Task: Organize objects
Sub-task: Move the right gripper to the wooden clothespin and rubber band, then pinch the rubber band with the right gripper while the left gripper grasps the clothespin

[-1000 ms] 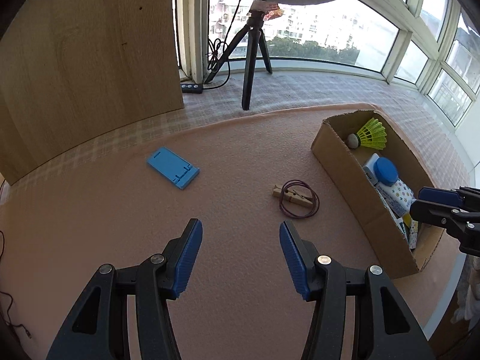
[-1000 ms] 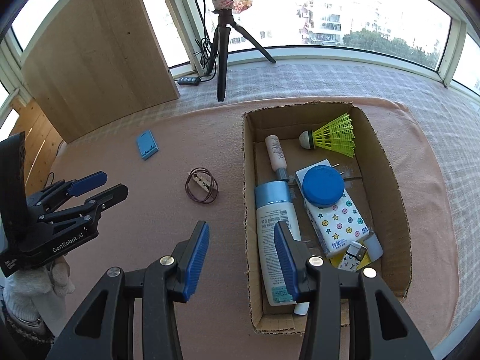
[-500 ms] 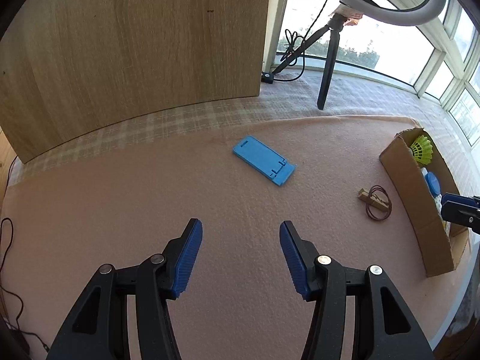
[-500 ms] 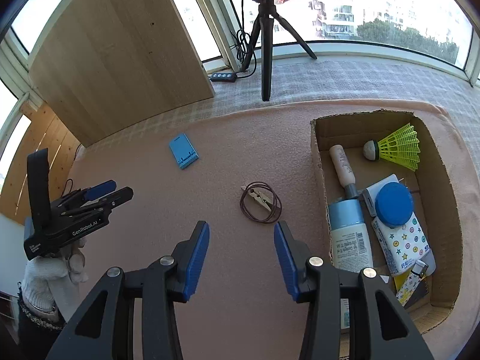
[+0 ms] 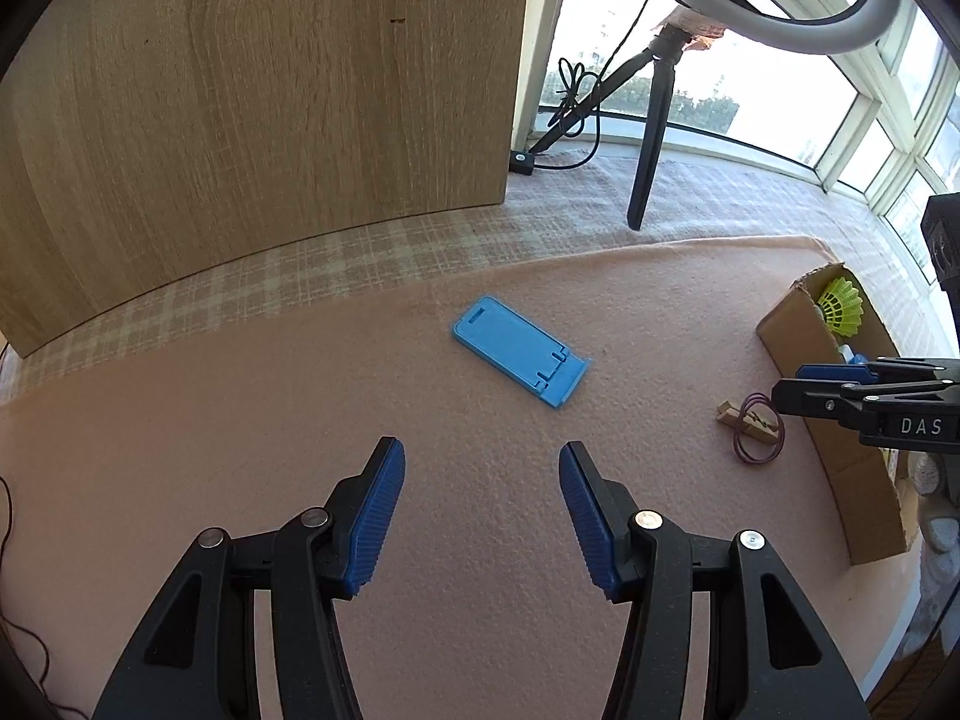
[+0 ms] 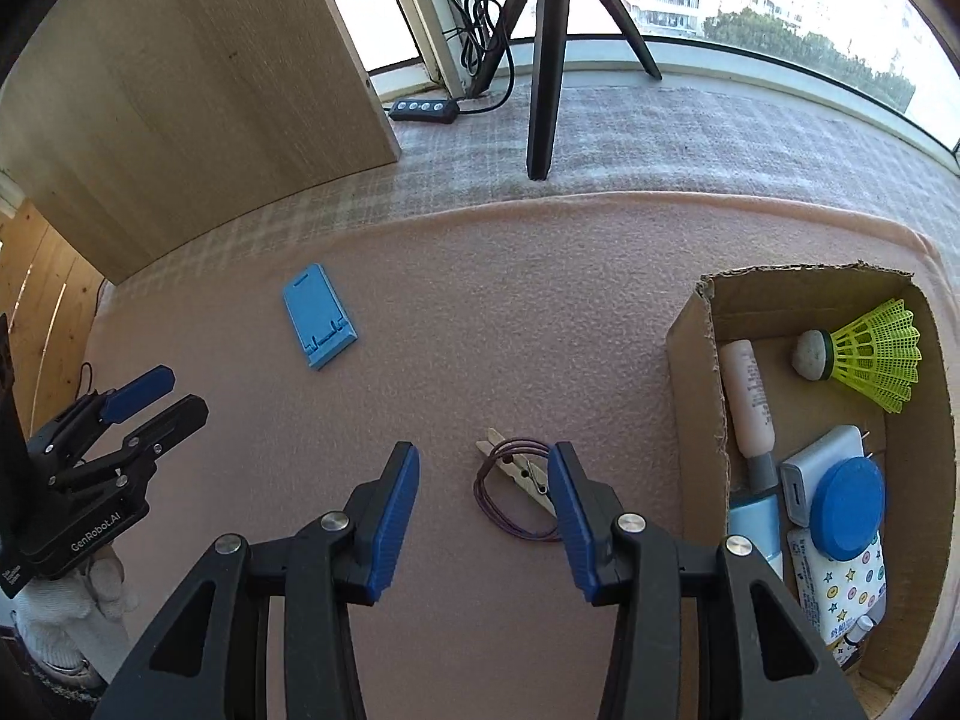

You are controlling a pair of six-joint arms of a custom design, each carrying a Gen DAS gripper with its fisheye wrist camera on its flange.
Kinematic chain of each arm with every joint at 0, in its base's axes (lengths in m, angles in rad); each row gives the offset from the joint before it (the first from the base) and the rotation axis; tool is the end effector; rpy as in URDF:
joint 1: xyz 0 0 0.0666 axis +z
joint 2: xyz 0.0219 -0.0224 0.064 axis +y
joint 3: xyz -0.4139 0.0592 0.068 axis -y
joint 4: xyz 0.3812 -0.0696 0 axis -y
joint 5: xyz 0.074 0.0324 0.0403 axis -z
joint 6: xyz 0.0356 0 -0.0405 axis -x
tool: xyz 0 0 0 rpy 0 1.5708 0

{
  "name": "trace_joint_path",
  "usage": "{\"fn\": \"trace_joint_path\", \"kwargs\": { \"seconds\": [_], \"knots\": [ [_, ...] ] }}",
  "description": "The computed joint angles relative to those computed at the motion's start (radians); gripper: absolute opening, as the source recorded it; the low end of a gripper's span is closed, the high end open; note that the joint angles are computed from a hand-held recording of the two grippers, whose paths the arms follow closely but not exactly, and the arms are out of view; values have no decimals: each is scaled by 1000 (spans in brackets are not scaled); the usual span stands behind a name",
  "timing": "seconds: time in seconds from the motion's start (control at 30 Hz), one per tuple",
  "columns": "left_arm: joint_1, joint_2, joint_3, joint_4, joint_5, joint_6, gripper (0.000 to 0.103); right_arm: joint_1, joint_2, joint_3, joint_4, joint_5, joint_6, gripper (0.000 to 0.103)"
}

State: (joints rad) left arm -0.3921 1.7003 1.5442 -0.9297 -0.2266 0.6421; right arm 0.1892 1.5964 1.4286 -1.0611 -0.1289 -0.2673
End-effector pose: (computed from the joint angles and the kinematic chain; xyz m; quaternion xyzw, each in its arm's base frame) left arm 0.5295 -0.2107 0.3767 -0.1472 0.9536 -0.0225 0.2616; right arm 0.5028 0.1005 0.3759 0.0274 0.9831 0.1002 0.1510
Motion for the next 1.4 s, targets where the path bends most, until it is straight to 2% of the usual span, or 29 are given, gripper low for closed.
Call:
{"fn": "trace_joint_path", "kwargs": {
  "seconds": [0.47, 0.7, 0.9, 0.97, 1.03, 1.4],
  "knots": [
    [25, 28, 34, 6, 22, -14, 57, -4, 82, 47, -48, 48, 57, 41],
    [28, 38, 43, 8, 25, -19, 57, -15, 103, 56, -70, 28, 64, 39],
    [31, 40, 44, 8, 24, -17, 57, -27, 104, 50, -81, -28, 51, 17],
    [32, 41, 44, 9, 26, -16, 57, -26, 96, 44, -77, -35, 45, 6],
    [33, 44, 47, 10, 27, -20, 57, -23, 83, 34, -68, -33, 45, 3],
    [10, 97, 109, 20, 66, -49, 57, -4, -29, -67, -13, -61, 20, 2]
  ]
}}
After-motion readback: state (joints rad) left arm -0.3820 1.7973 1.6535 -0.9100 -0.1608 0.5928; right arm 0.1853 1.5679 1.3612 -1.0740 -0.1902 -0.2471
